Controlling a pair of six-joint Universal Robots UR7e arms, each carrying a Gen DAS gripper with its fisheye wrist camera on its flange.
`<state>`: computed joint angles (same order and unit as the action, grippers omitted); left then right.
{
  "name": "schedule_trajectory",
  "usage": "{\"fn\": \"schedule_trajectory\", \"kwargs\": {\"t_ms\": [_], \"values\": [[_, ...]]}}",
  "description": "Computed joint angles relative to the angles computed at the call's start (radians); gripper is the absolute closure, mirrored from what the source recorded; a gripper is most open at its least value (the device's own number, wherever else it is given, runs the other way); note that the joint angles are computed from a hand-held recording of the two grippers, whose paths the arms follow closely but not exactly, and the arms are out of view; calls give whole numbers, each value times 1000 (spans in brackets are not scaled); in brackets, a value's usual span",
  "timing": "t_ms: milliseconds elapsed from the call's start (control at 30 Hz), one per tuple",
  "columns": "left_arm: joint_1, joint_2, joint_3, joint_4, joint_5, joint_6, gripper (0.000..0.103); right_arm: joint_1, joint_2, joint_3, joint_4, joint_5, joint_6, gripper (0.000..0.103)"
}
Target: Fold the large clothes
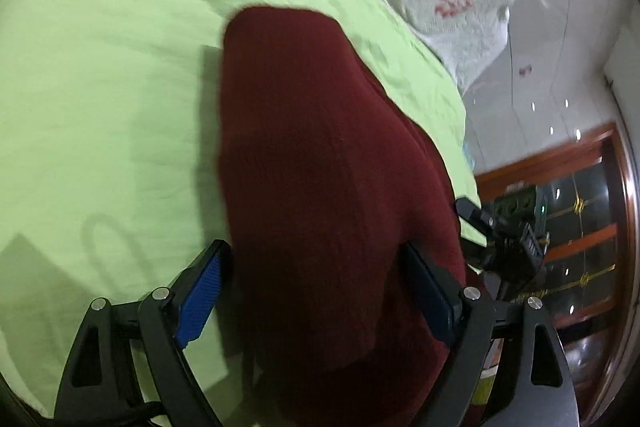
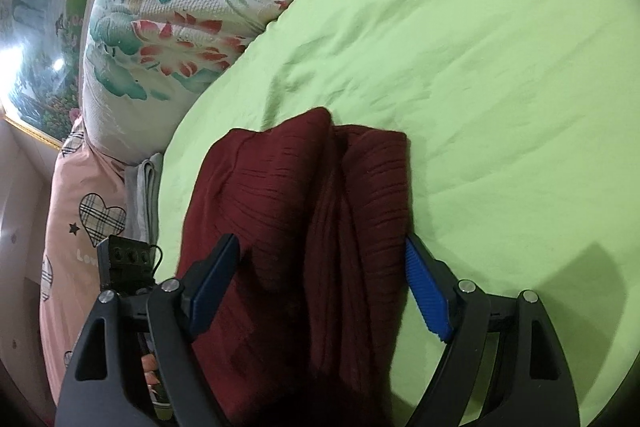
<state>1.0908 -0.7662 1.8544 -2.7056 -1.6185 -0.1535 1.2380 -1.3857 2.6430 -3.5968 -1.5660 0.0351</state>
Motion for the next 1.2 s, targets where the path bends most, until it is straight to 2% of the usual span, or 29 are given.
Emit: {"fn": "schedule_trajectory", "kwargs": {"t_ms": [133,233,267,300,333,400,467,567,700,900,1033,1200], "values": [[-46,9,13,-25,55,21,17,3,6,-14,35,18,-14,21],[-63,4,32,-49,70,26,18,18,15,-22,50,7,-32,23],[-65,2,37,-53,72,28,19,23,22,-22,46,-1,-35,27],[-66,0,40,-57,72,29,21,29,30,-23,40,-13,-35,41],[-66,-4,46,-60,73,31,24,31,38,-23,37,-24,-33,48],[-74,-7,57,-82,88,34,31,22,51,-15,19,-4,-33,63],[-94,-15,79,-116,118,38,36,32,60,-8,-4,-5,-35,67],[-115,-28,104,-152,144,36,43,77,66,-3,-31,-55,-23,69],[-122,-61,137,-183,133,11,52,113,60,6,-54,-65,6,70],[-108,-176,212,-173,91,10,56,235,79,-24,-40,-105,50,71],[-105,-283,278,-171,124,4,56,305,148,-61,-43,-86,90,71],[-102,-471,366,-137,192,-11,56,356,265,-111,-63,0,138,71]]}}
